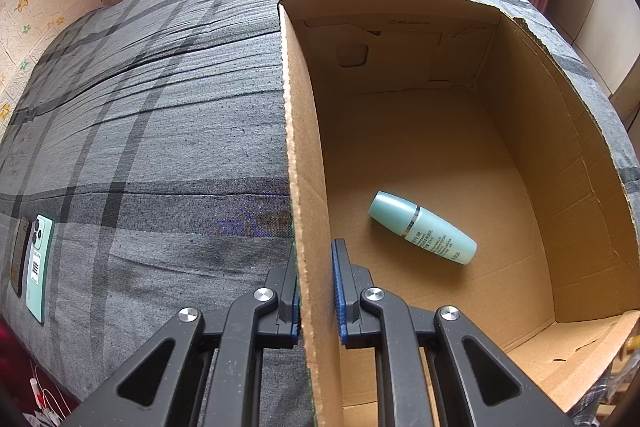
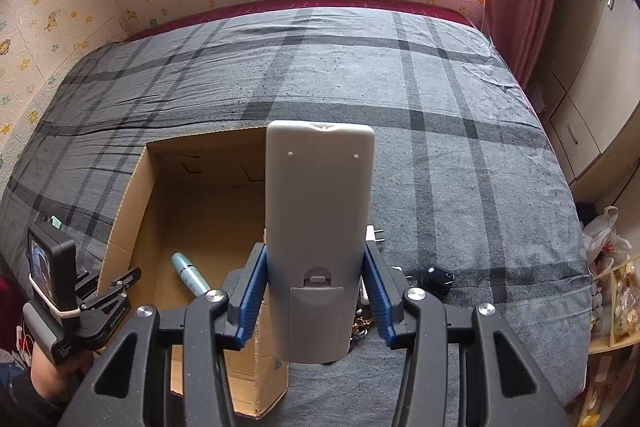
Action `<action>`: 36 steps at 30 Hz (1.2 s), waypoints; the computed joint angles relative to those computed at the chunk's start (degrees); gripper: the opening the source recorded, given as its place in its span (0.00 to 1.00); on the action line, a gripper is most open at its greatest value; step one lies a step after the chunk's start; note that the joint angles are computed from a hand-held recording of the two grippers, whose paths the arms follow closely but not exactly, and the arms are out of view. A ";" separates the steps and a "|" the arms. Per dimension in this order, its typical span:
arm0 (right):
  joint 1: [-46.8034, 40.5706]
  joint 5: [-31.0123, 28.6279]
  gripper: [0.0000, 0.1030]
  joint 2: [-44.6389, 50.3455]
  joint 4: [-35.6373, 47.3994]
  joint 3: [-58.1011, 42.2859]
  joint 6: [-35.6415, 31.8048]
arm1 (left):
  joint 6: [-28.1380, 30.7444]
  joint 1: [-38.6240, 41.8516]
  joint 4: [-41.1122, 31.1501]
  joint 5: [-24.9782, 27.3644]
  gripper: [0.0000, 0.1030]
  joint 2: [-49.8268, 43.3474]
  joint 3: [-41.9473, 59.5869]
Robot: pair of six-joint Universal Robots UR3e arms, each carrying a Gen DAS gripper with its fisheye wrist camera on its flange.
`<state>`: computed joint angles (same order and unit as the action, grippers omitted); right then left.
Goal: Organize rigid objects
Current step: 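Carry the remote into the box with the right gripper and release it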
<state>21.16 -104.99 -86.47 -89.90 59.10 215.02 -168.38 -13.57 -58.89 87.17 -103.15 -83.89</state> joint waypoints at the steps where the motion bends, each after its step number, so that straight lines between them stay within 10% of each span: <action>1: 0.35 0.21 0.48 1.07 -0.04 -1.27 -0.16 | 0.00 0.00 0.00 0.00 0.13 0.00 0.00; 36: 6.34 11.80 0.48 27.98 -1.31 -17.73 -2.01 | -0.03 0.02 0.07 -0.10 0.13 0.12 -0.21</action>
<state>27.50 -93.19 -58.48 -91.21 41.37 213.02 -168.42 -13.56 -58.82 87.07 -103.03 -84.10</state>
